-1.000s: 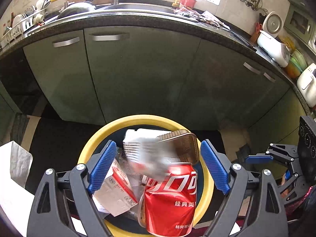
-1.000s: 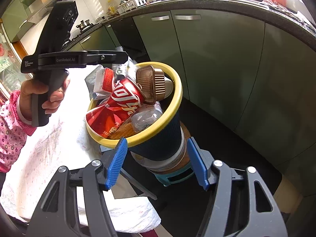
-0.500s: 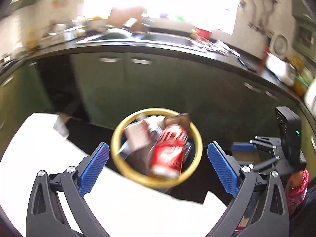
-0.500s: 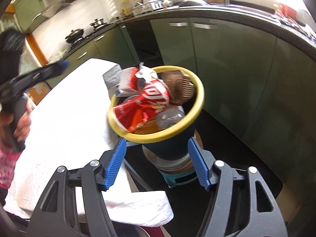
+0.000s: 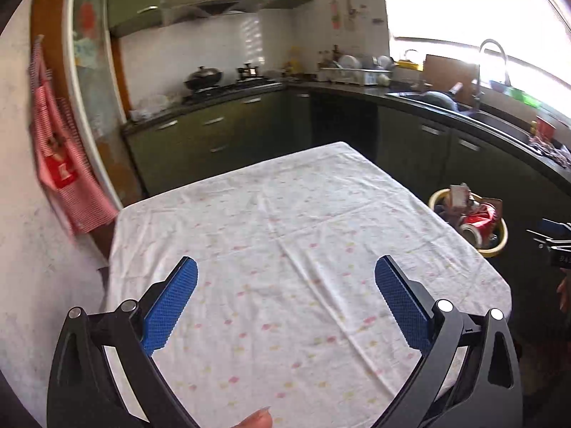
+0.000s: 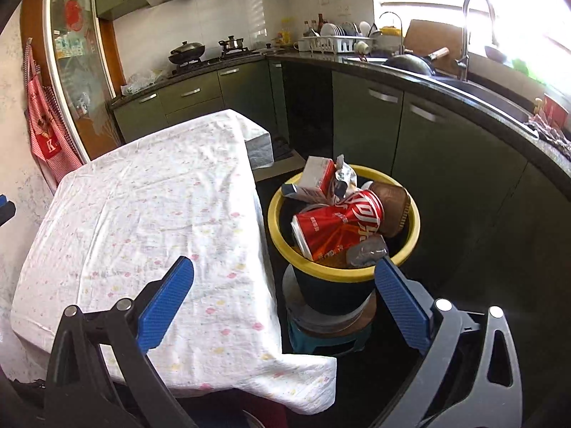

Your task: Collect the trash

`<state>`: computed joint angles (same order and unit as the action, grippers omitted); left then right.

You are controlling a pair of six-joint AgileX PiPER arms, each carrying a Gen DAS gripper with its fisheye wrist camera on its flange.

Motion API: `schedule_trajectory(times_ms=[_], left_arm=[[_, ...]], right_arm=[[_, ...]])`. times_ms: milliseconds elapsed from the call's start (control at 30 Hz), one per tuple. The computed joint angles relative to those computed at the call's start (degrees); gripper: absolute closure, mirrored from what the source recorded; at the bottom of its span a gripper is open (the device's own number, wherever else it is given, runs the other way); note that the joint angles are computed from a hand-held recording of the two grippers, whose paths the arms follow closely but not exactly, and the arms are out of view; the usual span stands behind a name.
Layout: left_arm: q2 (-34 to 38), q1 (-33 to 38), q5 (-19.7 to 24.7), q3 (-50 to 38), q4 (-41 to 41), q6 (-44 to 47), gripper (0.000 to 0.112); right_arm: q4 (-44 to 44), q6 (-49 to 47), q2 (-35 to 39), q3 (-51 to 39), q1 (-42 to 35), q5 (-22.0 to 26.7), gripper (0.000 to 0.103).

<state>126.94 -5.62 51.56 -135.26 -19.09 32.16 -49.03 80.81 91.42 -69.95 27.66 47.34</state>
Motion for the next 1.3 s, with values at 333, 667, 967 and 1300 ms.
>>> schedule_trajectory(times_ms=[333,667,967,1300], left_arm=[[-16.56,7.61,-10.32,23.93,-12.55,10.40,0.014],[-24.45,8.51,-14.43,35.08,-16.17,12.99,0.014],[-27.42,8.80,-15.57,38.87,-18.29,15.24,0.014],[-26.23,8.08,-14.92,37.14,-16.63,13.95,0.014]], right_arm=[[-5.81,0.10,-1.21,-5.08,9.66,11.49,0.007],[-8.09,3.28,-2.43,-3.37,13.97,14.82,0.007],[-9.35,4.87,-3.24,-2.63,15.43,15.85,0.007],[-9.21,4.91,-3.49,-2.27,14.42,14.95,0.007]])
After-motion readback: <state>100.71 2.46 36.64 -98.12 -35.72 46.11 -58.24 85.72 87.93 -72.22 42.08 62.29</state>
